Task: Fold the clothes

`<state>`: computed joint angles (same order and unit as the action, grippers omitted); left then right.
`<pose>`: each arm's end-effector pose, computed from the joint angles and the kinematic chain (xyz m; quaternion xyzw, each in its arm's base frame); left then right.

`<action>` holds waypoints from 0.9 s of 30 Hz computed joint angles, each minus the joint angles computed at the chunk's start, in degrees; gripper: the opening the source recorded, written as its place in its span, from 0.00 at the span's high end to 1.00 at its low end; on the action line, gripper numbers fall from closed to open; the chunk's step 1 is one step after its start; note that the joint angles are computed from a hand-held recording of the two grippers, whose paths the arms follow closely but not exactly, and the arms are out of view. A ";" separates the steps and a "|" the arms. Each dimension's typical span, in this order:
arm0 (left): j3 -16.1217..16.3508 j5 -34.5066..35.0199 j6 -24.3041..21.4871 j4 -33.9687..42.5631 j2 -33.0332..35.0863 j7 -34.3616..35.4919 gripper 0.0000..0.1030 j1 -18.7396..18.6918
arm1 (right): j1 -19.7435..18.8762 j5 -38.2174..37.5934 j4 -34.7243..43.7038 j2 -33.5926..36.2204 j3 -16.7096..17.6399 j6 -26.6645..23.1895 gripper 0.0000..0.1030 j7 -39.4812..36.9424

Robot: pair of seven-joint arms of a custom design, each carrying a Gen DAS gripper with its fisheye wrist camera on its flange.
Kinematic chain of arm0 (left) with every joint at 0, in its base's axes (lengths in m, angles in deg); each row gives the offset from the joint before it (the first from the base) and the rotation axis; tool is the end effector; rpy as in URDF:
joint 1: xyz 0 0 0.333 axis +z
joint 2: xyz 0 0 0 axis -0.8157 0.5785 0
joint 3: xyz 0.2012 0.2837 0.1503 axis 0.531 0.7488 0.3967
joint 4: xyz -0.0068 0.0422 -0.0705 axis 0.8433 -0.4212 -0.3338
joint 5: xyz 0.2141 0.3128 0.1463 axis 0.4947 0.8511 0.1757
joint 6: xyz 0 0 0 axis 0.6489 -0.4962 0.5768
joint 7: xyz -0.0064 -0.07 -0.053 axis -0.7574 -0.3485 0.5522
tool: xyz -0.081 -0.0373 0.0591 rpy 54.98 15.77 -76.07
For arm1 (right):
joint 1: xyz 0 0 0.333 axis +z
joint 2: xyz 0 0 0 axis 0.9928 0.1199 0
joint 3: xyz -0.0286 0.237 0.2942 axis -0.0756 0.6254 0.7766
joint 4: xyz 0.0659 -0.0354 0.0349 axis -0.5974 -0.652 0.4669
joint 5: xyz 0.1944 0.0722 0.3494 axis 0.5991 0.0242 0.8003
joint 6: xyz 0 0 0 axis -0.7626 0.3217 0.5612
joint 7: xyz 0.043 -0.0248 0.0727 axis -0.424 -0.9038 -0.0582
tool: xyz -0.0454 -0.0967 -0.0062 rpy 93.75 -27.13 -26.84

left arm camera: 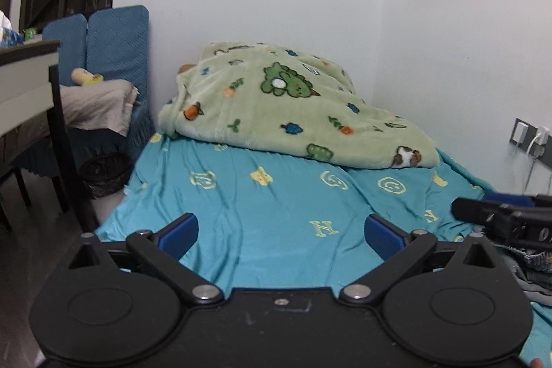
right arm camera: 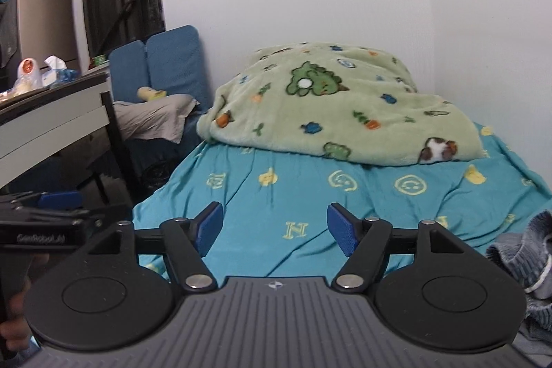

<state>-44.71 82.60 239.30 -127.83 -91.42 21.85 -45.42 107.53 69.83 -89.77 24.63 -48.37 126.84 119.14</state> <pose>0.4157 -0.1825 0.6084 -0.5678 0.6242 -0.4238 0.3292 0.4444 0.1735 0.5757 -0.6383 0.5238 -0.2829 0.4881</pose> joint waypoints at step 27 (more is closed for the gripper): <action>-13.57 2.93 0.29 -0.76 -3.98 -6.13 0.00 15.76 | -11.37 21.88 1.93 3.27 15.17 1.47 0.00 -15.77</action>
